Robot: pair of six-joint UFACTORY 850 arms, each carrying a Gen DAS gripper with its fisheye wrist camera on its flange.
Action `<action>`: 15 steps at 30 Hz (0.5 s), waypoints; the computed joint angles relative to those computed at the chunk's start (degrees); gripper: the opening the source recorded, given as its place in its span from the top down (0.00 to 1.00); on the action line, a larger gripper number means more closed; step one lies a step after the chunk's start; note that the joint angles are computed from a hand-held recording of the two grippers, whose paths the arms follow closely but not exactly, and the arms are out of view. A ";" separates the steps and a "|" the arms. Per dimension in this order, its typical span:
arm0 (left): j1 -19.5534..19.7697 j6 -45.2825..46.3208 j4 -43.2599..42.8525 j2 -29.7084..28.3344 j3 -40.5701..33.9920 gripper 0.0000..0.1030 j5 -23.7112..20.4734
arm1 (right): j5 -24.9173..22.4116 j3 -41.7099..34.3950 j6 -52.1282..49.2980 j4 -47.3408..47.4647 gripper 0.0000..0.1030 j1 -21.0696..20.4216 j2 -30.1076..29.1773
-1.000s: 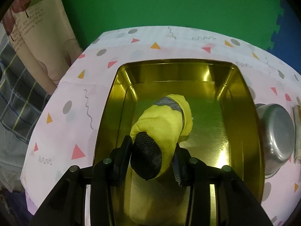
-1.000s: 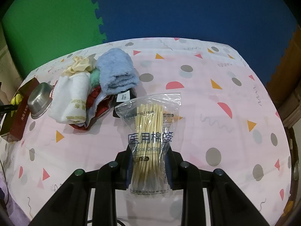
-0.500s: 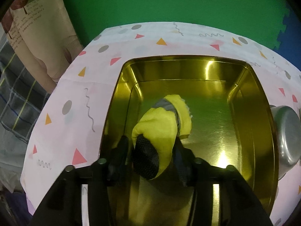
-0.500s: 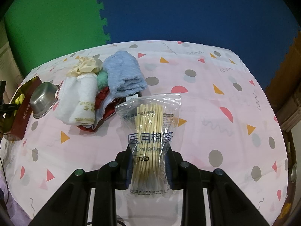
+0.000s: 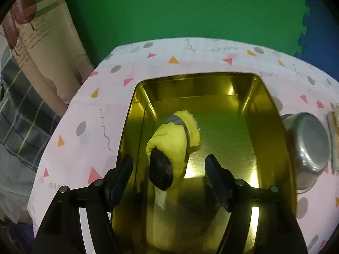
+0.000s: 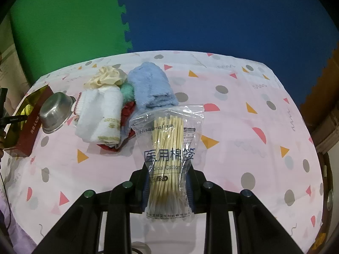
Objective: Organize soft objects
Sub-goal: 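Carry the yellow-black glove into the gold tin and open the left tool, then carry the cotton swab bag into the gold tin and open the right tool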
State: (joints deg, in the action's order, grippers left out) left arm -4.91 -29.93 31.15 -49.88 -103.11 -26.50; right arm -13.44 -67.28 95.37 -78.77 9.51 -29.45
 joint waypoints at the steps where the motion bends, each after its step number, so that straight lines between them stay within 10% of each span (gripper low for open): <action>1: -0.02 -0.42 -0.06 0.49 0.57 0.33 0.34 | 0.07 -0.06 0.29 -0.30 0.73 0.12 0.01; 15: -2.70 -31.18 26.82 11.09 16.75 0.31 4.23 | 1.27 -3.70 -7.13 3.48 0.73 2.65 -1.45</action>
State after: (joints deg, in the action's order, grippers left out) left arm -7.61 -61.11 57.97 -38.80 -86.36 -22.27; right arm -12.17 -70.97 88.24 -75.29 12.16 -30.90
